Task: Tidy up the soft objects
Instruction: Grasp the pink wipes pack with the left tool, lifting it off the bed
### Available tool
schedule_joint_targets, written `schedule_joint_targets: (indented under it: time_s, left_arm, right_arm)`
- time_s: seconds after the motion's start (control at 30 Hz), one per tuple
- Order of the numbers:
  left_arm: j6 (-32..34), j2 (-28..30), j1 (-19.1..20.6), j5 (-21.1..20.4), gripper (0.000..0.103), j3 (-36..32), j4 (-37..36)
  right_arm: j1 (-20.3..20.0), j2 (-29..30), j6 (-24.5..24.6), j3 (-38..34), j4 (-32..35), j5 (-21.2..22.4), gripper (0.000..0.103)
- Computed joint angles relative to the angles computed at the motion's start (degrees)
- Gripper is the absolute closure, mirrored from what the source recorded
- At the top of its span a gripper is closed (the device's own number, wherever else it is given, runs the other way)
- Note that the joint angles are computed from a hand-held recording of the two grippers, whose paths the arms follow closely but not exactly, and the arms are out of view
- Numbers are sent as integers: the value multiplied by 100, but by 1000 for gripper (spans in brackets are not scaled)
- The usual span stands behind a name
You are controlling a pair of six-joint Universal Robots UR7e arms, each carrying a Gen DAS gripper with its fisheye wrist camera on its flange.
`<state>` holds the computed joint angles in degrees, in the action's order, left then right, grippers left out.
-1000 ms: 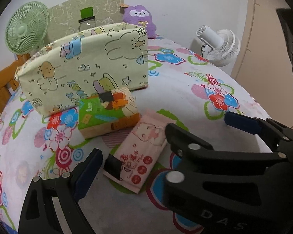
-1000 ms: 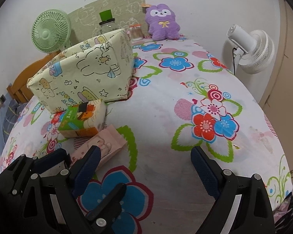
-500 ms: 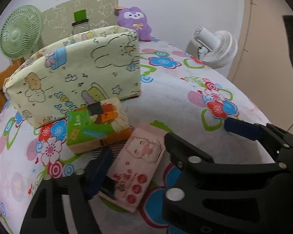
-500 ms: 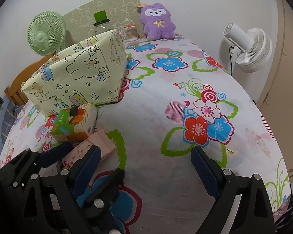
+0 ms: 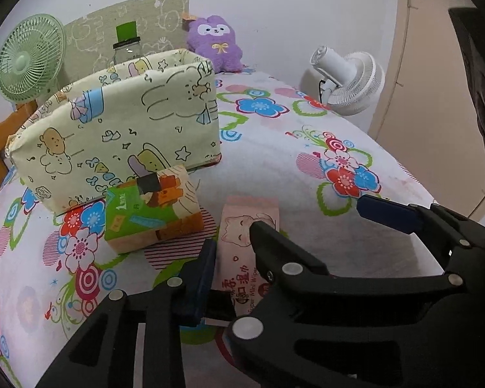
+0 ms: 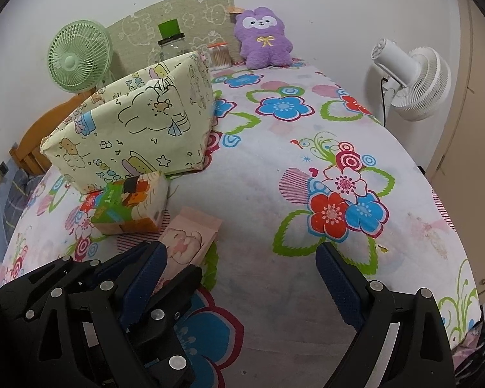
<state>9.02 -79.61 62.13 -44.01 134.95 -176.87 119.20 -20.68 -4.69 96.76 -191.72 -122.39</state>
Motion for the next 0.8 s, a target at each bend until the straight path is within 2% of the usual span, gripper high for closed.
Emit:
schedule_joint_targets:
  time_s: [0.27, 0.5, 0.8]
  left_arm:
    - [60, -191, -201, 28, 65, 76, -150]
    - [45, -401, -334, 213, 65, 107, -173]
    - [121, -675, -294, 421, 65, 107, -138]
  right_arm:
    - [118, -124, -52, 53, -144, -63, 8]
    - [266, -187, -142, 19, -172, -73, 8]
    - [470, -36, -210, -266, -24, -119, 8]
